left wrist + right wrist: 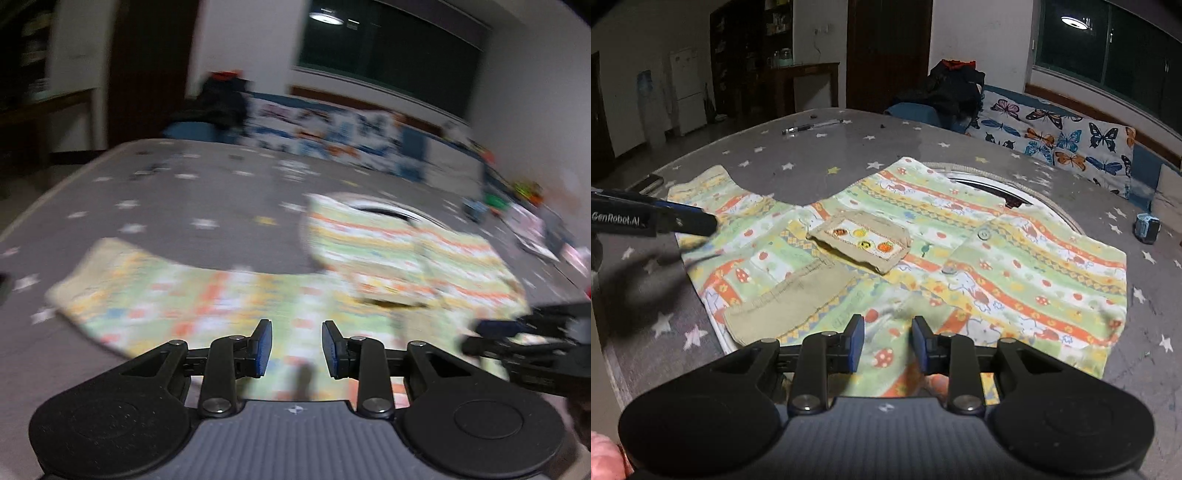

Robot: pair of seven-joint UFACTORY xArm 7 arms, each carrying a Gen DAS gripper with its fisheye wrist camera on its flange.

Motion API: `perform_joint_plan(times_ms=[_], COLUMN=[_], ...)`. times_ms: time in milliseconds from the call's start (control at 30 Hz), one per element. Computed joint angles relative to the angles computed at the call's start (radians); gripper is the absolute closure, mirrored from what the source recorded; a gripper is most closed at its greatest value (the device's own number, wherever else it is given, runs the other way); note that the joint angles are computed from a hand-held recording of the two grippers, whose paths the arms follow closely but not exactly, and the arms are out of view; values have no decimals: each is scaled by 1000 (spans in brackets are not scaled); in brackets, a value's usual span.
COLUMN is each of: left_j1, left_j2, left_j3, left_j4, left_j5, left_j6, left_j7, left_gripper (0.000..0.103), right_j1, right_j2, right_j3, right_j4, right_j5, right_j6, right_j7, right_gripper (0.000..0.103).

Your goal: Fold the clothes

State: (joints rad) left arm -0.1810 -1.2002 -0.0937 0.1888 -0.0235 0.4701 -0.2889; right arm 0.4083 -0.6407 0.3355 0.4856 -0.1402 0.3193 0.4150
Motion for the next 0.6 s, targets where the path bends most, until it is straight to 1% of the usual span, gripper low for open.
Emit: perform_joint_plan(times_ms=[100, 200, 333, 467, 600], left_j1=[120, 236, 354, 397, 406], left_j2=[-3, 28, 78, 138, 187], left_j3=[-3, -19, -49, -32, -15], left_j4=[-6, -2, 3, 18, 23], left_j5=[38, 76, 126, 146, 150], left_j6=[0, -17, -50, -65, -102], left_j7=[-23, -64, -124, -157, -174], left_gripper=[70, 70, 69, 69, 70], right_j1=[8, 13, 21, 25, 21], right_j2=[-14, -28, -48, -62, -76], right_j3=[-6, -8, -8, -7, -4], right_j4=[1, -1, -9, -14, -19], right_j5=[4, 7, 17, 22, 24], right_j6=[9, 19, 21, 26, 28], right_j7=[-3, -7, -5, -5, 4], right_gripper=[75, 75, 75, 74, 74])
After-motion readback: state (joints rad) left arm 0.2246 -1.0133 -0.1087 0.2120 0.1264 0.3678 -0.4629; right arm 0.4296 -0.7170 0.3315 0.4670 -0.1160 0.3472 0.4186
